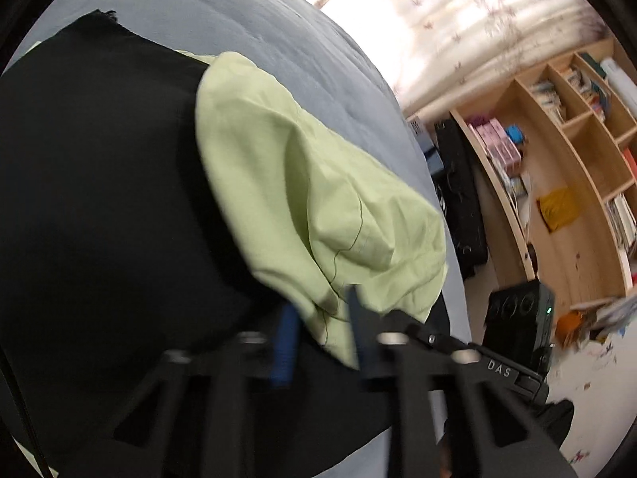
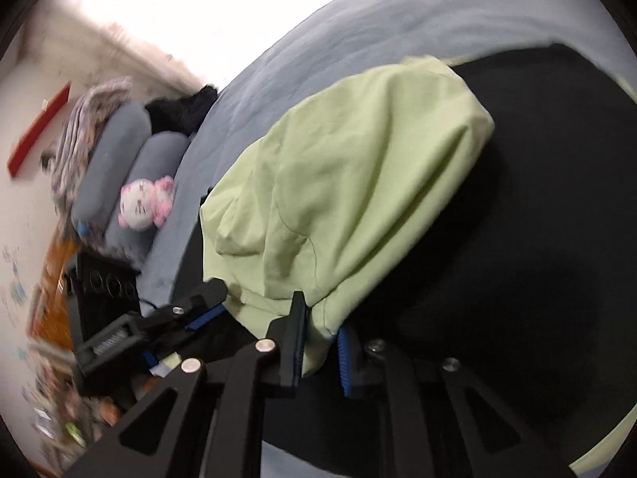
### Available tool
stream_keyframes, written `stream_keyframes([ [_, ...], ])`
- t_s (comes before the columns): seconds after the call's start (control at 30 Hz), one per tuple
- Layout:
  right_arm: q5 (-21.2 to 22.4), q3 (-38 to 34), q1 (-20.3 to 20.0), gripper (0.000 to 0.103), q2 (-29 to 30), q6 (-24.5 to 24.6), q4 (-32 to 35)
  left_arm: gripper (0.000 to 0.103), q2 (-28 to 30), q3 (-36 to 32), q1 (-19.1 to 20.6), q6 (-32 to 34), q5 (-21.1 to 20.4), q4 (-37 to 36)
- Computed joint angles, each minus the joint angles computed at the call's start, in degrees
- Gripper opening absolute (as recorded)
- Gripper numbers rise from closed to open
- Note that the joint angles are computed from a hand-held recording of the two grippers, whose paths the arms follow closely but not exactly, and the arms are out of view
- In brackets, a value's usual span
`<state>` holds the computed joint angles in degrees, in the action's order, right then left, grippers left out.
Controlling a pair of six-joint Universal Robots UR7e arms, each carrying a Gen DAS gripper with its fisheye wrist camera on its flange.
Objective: Fold large clothes
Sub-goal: 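Lift the hood with both grippers and lay it over the black body, then open both grippers and pull them back from the folded jacket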
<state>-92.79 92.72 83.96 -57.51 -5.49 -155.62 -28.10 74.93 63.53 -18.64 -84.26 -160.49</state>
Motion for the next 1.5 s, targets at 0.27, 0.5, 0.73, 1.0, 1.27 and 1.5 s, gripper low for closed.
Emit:
stream_keyframes([
  [0.27, 8.6, 5.9, -2.3, 0.012, -2.6, 15.7, -1.2, 0.005, -3.6, 1.1, -4.6, -6.2, 12.1, 10.8],
  [0.5, 0.7, 5.9, -0.5, 0.019, -2.5, 13.1, 0.0, 0.005, -2.1, 0.3, -5.6, -5.2, 19.9, 17.4],
  [0.73, -17.1, 7.5, 6.8, 0.031, -6.8, 1.6, -3.8, 0.012, -5.3, 6.0, -10.0, 2.0, 29.6, 7.0],
  [1.0, -18.4, -3.2, 9.5, 0.031, 5.0, -12.4, -17.9, 0.012, 3.3, -6.1, -9.6, 9.5, 28.7, -2.6],
  [1.27, -23.4, -13.5, 7.6, 0.027, 14.8, -14.8, -13.8, 0.012, 9.6, -15.3, -5.4, 8.1, 25.0, 2.9],
  [1.5, -25.0, -3.8, 5.4, 0.019, 8.4, -19.1, -19.9, 0.010, 7.6, -10.2, -4.8, 11.7, 27.8, 3.7],
])
